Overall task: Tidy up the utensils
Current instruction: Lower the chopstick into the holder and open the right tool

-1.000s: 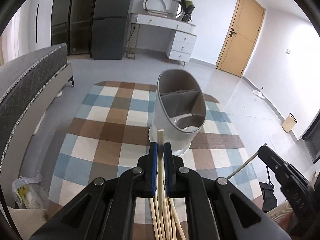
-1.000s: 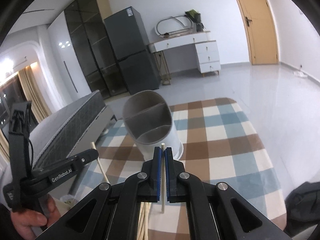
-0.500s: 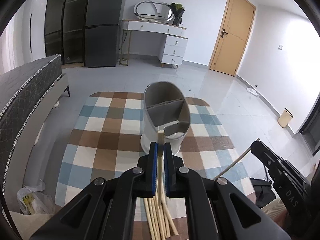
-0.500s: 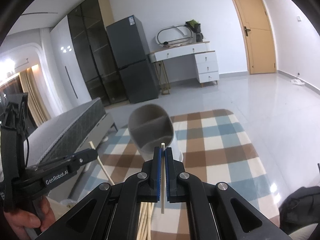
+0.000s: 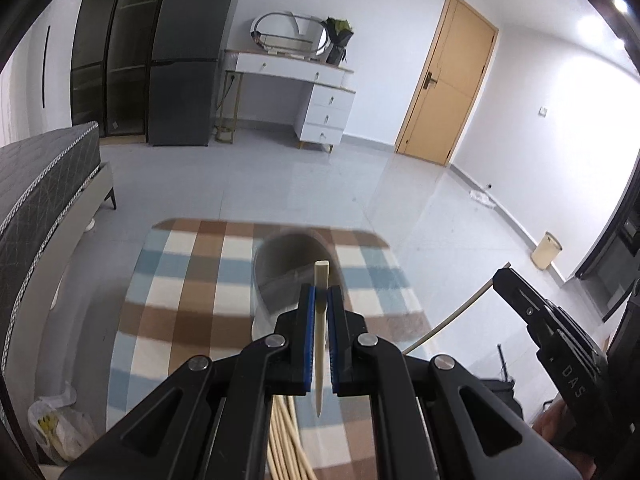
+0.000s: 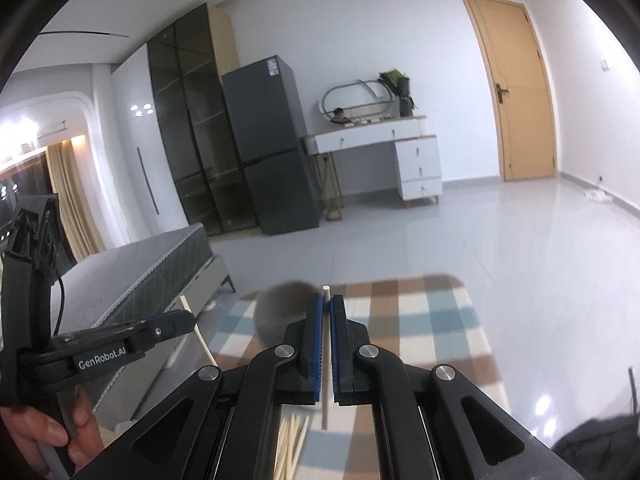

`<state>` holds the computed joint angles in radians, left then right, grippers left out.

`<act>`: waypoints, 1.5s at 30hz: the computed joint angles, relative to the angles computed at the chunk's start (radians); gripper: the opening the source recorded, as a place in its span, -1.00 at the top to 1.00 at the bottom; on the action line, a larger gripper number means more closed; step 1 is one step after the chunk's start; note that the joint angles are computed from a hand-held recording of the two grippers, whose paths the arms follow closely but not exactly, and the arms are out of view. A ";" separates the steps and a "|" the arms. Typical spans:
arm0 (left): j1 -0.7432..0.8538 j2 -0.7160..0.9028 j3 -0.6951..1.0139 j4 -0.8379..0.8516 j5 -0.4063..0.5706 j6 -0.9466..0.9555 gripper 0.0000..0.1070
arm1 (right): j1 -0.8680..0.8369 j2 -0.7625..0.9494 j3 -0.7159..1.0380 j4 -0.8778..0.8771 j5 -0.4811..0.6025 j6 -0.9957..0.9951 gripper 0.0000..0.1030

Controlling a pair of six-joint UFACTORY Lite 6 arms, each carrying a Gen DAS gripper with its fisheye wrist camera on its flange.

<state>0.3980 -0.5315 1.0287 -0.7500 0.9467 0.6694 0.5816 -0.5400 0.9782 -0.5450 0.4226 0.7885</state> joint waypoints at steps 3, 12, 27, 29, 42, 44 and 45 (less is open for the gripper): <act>-0.012 0.091 0.108 -0.016 -0.011 -0.020 0.97 | -0.040 0.112 0.137 0.104 -0.026 -0.159 0.94; -0.041 0.384 0.400 -0.066 -0.095 -0.050 0.97 | -0.075 0.522 0.621 0.331 -0.043 -0.533 0.94; -0.038 0.540 0.381 -0.170 -0.198 0.092 0.97 | -0.102 0.889 0.896 0.703 0.005 -0.973 0.94; -0.042 0.547 0.377 -0.158 -0.200 0.087 0.97 | -0.100 0.891 0.876 0.711 0.006 -1.005 0.94; -0.029 0.592 0.493 0.047 -0.039 -0.112 0.42 | -0.102 0.803 0.698 0.889 -0.005 -1.203 0.39; -0.006 0.569 0.491 0.049 -0.024 -0.127 0.25 | -0.111 0.728 0.612 0.917 -0.027 -1.206 0.35; 0.002 0.549 0.487 0.065 -0.027 -0.142 0.19 | -0.111 0.706 0.593 0.897 -0.031 -1.177 0.32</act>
<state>0.3997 0.0180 1.5159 -0.6846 0.9197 0.5272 0.4702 0.1657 1.5708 0.3516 0.3917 -0.3884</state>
